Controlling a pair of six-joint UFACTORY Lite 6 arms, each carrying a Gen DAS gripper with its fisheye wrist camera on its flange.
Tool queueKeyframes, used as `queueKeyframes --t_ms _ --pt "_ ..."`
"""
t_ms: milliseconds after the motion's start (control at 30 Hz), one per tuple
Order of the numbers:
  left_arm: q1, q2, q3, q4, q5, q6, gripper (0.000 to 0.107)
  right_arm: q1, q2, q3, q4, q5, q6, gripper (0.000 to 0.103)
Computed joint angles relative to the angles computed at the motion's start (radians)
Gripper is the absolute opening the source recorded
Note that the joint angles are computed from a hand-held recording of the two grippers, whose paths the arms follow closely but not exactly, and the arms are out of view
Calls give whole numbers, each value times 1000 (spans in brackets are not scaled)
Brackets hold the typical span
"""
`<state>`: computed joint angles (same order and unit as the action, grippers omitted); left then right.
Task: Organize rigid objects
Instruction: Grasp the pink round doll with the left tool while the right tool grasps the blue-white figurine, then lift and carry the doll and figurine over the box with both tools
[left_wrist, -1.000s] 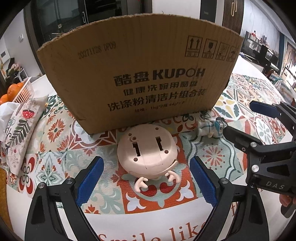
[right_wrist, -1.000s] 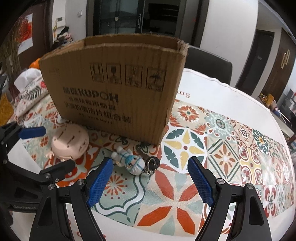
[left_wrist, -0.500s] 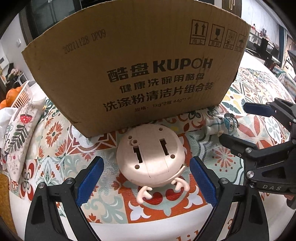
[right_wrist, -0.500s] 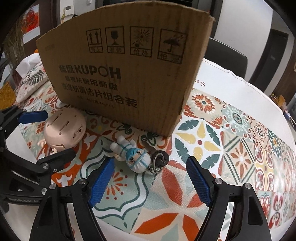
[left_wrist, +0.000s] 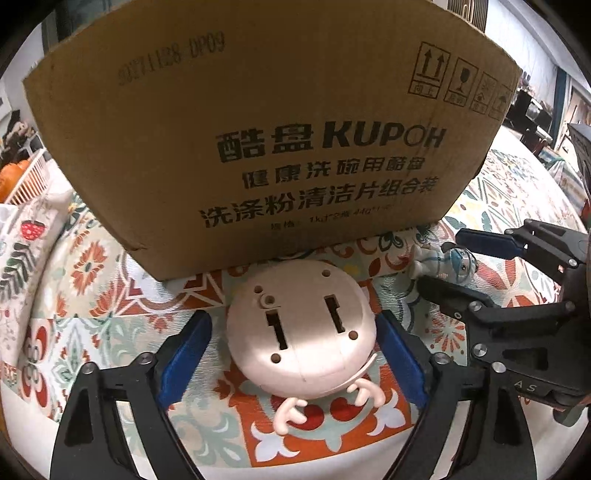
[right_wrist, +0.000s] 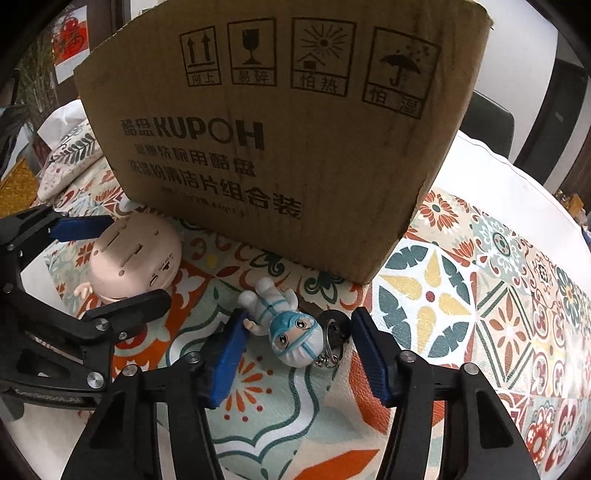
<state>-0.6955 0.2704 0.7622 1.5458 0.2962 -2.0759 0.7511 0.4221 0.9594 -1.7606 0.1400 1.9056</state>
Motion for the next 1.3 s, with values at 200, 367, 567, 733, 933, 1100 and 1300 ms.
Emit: queueKeyframes --t_ms 200,367,567,733,933,1100,1300 --pt "30 53 20 169 -15 -147 74 20 -6 -19 -124 15 138 45" --pt "35 45 -1 227 -7 -211 74 36 -3 -30 -212 39 263 44" --pt "50 -17 -86 365 -11 -355 74 52 -88 -103 -156 64 259 44" --pt "-44 -81 -129 220 48 -289 74 87 -133 -125 -57 98 202 44" --pt "-84 -193 -187 111 96 -197 74 127 -191 -148 57 137 137 44" --pt "-171 -320 -227 -92 163 -48 74 174 -249 -168 158 182 61 44" --pt "-228 -443 -260 -221 231 53 74 236 -316 -172 287 249 -46 44"
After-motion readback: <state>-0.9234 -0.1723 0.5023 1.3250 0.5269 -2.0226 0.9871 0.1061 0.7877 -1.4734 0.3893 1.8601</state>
